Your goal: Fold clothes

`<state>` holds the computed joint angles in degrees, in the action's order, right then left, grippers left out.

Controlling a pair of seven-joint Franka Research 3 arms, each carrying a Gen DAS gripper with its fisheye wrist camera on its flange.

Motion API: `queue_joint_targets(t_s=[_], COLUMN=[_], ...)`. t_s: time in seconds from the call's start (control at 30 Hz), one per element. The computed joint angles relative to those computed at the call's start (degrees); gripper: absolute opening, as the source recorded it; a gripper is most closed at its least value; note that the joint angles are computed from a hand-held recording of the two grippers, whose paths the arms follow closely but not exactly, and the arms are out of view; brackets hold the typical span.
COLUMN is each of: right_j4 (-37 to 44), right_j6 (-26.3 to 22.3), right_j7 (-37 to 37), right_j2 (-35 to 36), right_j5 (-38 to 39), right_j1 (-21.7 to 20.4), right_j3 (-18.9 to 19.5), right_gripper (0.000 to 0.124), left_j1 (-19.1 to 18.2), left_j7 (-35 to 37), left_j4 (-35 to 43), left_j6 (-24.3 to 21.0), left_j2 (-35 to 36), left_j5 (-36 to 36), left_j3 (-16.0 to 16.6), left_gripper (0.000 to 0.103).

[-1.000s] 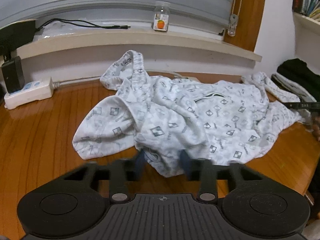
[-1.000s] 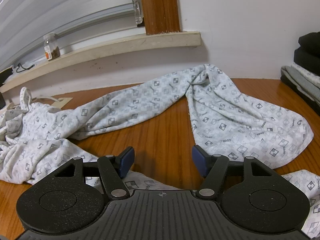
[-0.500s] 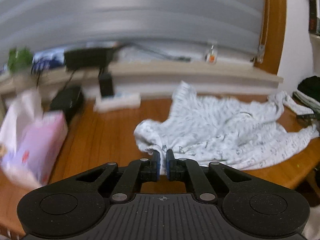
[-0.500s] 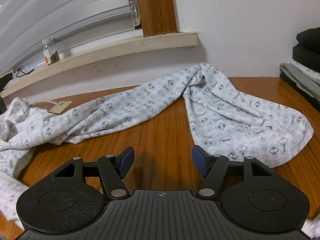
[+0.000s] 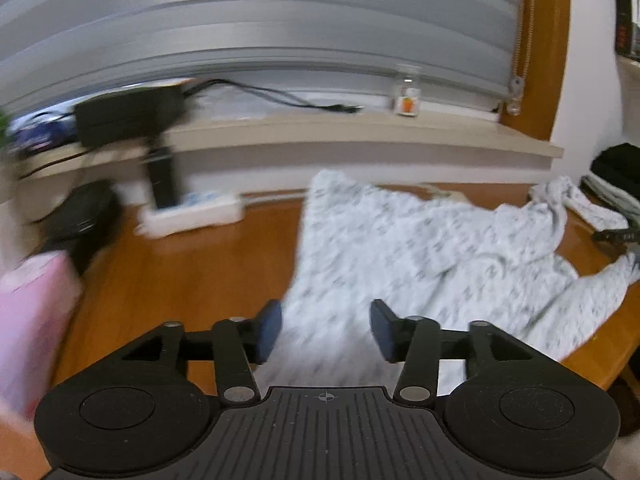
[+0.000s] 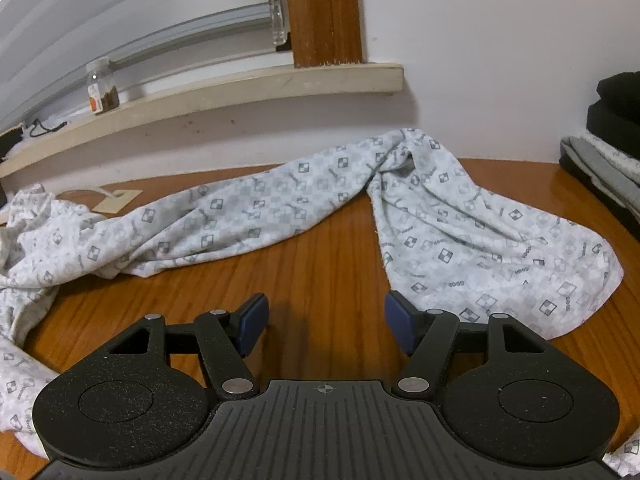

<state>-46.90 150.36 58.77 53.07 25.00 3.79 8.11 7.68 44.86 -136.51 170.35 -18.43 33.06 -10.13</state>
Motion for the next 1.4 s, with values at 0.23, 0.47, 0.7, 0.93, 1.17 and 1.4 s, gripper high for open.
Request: queue_joint_targets(t_s=[0.23,0.47,0.7,0.93,1.17,1.4], right_j4=[0.6,1.5,2.3,3.2,4.6,4.4], right_j6=[-0.8,-1.4,-2.3,-2.9,-3.4,-3.2], right_j7=[-0.7,-0.7,-1.6,-1.8,-1.6,-1.5], right_j2=[0.3,0.7,1.2,1.7,2.4,2.4], right_j5=[-0.2,0.2,0.7,1.3,0.7,0.3], right_j1=[0.0,-0.2,-0.5,-0.7,-0.5,-0.4], right_j3=[0.1,0.3,0.8,0.9,0.5,0.4], right_gripper=[0.071,0.071,0.072,0.072,0.072,0.075], left_j1=[-3.9,-12.0,-7.0,-13.1,-9.6,-8.4], left_j7=[7.4,-2.2,-3.1,-32.3,-29.0,-17.8], left_j4=[19.7,36.9,34.8,30.4,29.3,37.4], left_j6=[2.2,-9.1,-5.8,-10.4,-10.8,-2.2], left_j2=[21.1,33.7,34.3,26.1,24.0,32.7], left_j5=[-3.2,11.6,7.7,36.2,36.6,25.9], left_j3=[2.1,11.8,10.7,19.8,13.6,7.6], left_gripper=[0.076,0.076,0.014,0.004,0.080,0.090])
